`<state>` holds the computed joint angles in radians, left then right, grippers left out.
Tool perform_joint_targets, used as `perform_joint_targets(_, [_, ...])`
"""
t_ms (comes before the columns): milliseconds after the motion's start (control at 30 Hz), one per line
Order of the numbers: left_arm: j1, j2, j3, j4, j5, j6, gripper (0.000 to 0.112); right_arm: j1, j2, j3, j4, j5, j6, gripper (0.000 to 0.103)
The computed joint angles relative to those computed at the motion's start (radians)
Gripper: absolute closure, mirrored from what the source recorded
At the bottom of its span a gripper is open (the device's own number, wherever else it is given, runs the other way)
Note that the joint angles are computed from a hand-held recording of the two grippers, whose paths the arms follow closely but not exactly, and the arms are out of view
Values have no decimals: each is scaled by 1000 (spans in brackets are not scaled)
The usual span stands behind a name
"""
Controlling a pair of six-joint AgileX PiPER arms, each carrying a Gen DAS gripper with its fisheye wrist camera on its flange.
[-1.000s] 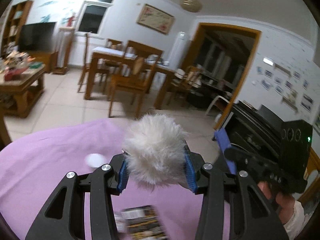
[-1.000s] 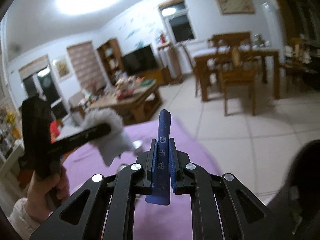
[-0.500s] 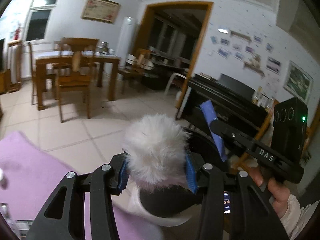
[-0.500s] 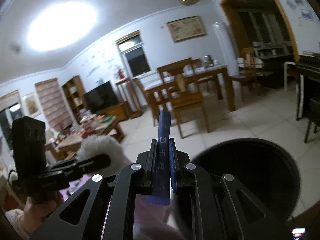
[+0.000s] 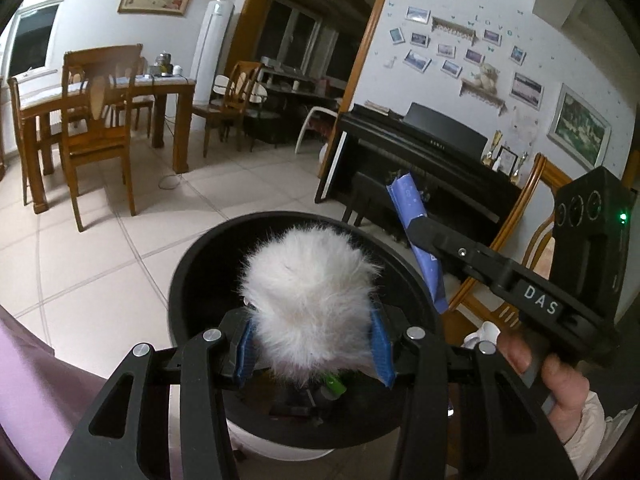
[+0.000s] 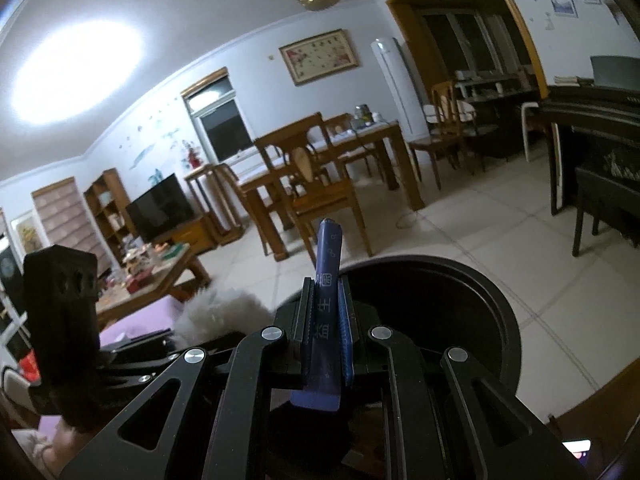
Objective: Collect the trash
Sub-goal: 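Carry the puff and blue tube to the black bin and release both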
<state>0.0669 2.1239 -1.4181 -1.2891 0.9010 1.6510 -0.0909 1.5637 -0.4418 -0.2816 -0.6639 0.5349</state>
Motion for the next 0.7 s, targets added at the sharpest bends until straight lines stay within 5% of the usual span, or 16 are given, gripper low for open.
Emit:
perform_joint_targets(267, [-55, 0, 0, 22, -59, -11, 64, 15, 76, 6, 64, -42, -36, 90])
perform_joint_targets(333, [-66, -12, 19, 11, -72, 16, 55, 42, 70, 10, 93, -27, -47, 86])
perform_joint_targets(367, [-71, -20, 30, 2, -83, 32, 43, 44, 74, 1, 87, -11, -43, 82])
perform_joint_targets(400, [-74, -32, 47, -13, -96, 53, 28, 42, 75, -4, 76, 0, -32, 65])
perform_joint_targets(433, [-76, -51, 80, -46, -114, 97, 22, 32, 79, 2, 53, -14, -7, 42])
perform_joint_targets(500, [-75, -84, 125, -99, -131, 168, 15, 24, 79, 27, 45, -65, 10, 27])
perform_joint_targets(700, [-56, -157, 193, -126, -130, 218, 15, 71, 44, 55, 129, -69, -43, 25])
